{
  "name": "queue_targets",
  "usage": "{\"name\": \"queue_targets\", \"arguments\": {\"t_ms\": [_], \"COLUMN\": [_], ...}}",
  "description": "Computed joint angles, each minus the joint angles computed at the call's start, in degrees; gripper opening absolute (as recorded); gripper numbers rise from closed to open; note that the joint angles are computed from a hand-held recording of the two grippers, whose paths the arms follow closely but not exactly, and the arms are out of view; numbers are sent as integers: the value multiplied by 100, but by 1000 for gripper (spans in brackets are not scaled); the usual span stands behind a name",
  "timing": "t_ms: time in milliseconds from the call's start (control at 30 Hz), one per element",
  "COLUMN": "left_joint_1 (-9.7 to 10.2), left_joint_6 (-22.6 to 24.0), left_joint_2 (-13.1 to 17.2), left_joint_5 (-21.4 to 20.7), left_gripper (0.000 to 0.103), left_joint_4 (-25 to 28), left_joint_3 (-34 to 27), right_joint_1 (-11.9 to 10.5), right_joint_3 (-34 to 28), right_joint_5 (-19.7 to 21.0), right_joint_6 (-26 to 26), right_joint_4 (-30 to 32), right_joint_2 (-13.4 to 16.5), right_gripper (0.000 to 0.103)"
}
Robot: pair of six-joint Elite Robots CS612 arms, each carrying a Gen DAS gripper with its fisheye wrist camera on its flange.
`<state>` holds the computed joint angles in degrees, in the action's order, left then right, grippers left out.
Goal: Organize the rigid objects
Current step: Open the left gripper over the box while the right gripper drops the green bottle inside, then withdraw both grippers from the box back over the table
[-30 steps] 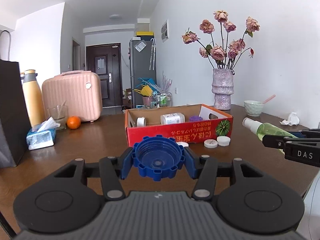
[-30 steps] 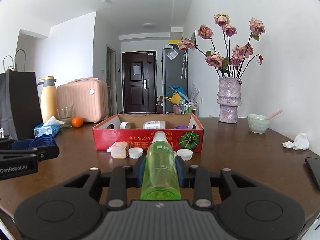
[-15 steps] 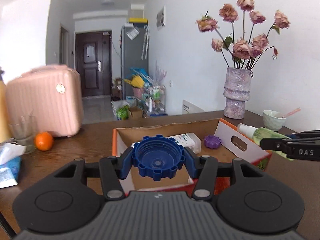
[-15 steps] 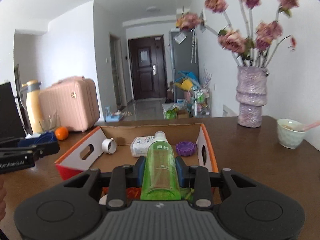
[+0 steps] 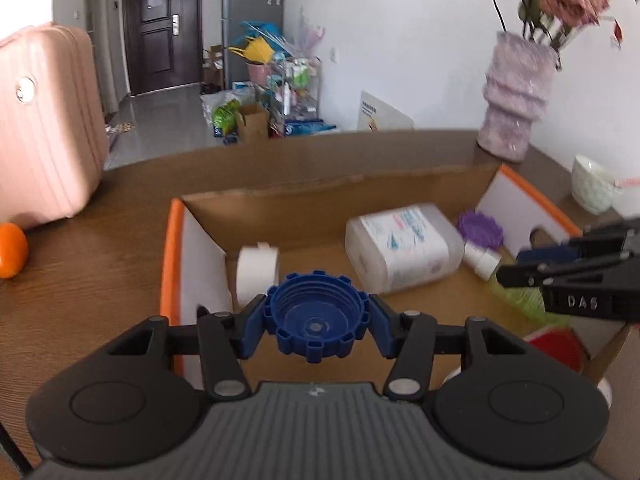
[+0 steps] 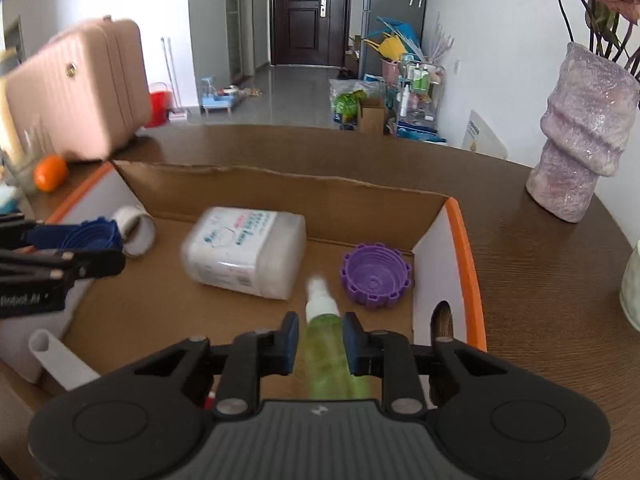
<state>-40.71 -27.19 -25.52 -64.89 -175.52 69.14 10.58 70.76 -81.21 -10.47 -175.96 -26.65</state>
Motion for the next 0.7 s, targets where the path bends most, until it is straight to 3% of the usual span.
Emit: {"name": "queue_targets", "arguments": {"t_ms": [67,133,300,467,633,700], "left_joint_1": [0,-2,-55,-186,-434,-587], "left_joint_6": [-43,-72,-196,-252,-51,-70], "left_joint_2": [-27,-79,-313,-711,-1092,-1165], "left_joint_5": [5,-17,76,406,960,1458], "left_gripper": [57,69,73,78,87,88], "left_joint_4": [-108,-57,-75,-325,-1021,-1339], "left_joint_3": [56,85,329,819,1411,1605], "right_joint_1": [20,12,-8,-21,-72,-113], "right_joint_3": [37,59,300,805,1471,1756], "right_joint_5": [-76,-69,5,-21,33,104], "right_joint_6": [-148,-124,-82,-141,-232,-191], "right_joint_4": [-101,-82,-185,-547,-1151,-1454], "right_joint_2": [13,-4,-219,-619,-1085,-1247], "right_gripper": [35,35,37,43,52,57]}}
